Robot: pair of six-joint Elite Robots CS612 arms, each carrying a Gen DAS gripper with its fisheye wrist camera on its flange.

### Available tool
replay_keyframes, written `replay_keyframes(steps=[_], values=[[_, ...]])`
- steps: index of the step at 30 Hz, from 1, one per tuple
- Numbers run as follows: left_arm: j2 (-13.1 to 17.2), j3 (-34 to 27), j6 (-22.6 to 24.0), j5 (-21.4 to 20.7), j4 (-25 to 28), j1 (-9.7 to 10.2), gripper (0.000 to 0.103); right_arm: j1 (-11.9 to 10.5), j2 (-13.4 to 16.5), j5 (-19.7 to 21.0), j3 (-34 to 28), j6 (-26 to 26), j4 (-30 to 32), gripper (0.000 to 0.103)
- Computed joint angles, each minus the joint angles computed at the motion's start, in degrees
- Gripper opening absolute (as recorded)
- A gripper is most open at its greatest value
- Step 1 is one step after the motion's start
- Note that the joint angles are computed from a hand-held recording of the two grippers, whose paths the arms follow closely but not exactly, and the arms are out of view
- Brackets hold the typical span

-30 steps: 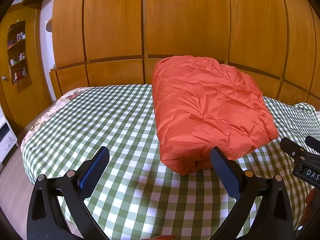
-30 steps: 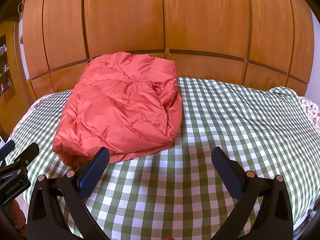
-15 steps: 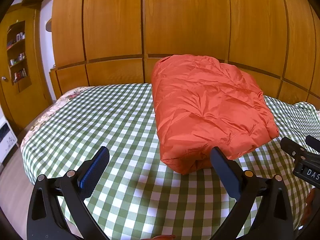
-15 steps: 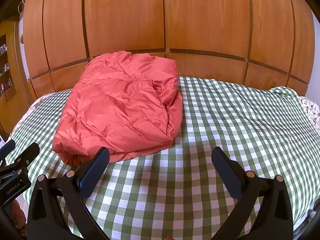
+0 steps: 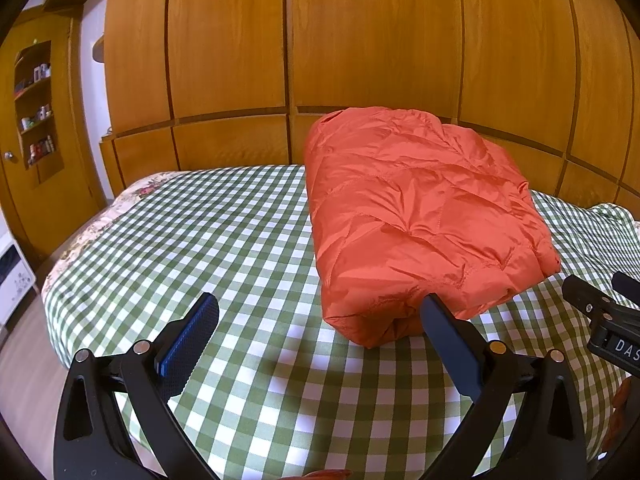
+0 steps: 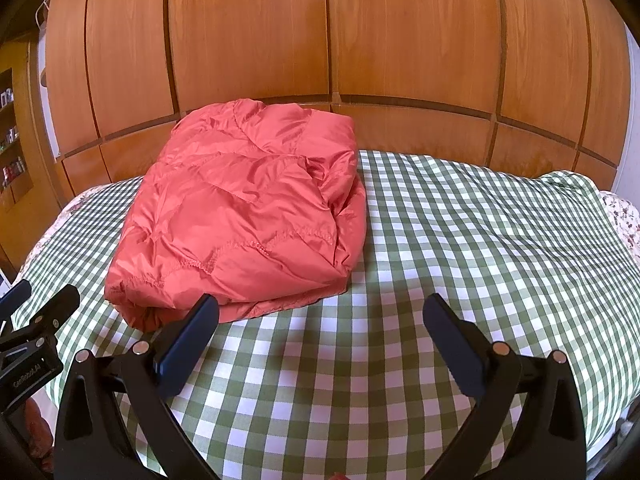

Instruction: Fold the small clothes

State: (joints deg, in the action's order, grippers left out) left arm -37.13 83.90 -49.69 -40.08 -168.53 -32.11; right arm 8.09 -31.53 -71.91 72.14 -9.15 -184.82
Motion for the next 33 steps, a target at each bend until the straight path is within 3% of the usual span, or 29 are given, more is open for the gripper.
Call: replay_keyframes(steps=[11, 21, 33], values=[[0.0, 0.1, -0.1, 0.7, 0.2, -0.10, 0.100, 0.0, 0.1, 0.1, -0.1, -0.2, 0.4, 0.101], [-0.2, 0.1, 0.6, -1.3, 0.5, 0.25, 0.100, 0.0, 0.2, 0.2, -0.2, -0.6, 0.7, 0.101], [0.2, -0.1, 1.5, 0.3, 0.2, -0.20, 0.100, 0.0, 0.6, 0.4, -0.8, -0.9, 2.1, 0.101]])
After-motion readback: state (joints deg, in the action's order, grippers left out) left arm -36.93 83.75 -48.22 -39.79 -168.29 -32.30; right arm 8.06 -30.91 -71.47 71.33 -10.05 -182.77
